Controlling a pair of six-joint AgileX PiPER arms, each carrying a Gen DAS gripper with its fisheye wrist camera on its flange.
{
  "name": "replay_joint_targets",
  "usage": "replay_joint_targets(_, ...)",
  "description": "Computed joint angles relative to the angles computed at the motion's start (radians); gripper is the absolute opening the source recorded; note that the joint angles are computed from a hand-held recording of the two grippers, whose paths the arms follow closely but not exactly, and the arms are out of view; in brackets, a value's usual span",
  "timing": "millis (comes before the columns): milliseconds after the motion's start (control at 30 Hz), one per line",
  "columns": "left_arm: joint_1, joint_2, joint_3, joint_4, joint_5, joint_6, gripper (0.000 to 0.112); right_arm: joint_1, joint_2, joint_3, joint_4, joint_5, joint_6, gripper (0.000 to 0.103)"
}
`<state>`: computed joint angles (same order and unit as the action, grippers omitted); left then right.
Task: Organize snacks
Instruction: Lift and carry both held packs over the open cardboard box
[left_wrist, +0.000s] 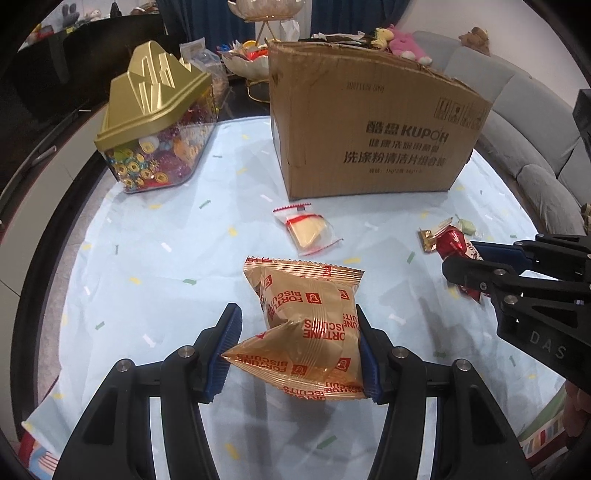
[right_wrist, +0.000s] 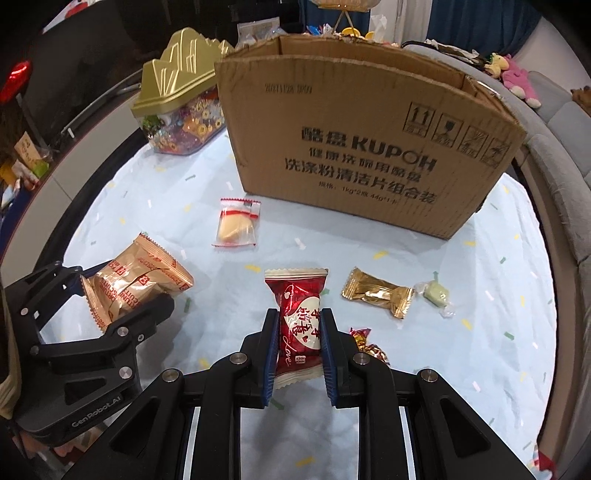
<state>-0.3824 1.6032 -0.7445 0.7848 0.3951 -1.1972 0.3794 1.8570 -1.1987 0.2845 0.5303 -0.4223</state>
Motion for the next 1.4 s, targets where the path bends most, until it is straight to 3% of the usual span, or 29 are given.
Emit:
replay_joint_targets(667, -0.055, -0.044, -0.132, -0.1, 0.165, 0.087, 0.057, -0.053, -0.073, -0.019, 0.043, 0.043, -0.012, 0.023)
replay_joint_targets(1400, -0.069, -0.024, -0.299, -0.18, 0.248, 0.193, 0.057, -0.115, -0.102, -0.106, 0.073, 0.103, -0.008, 0.023)
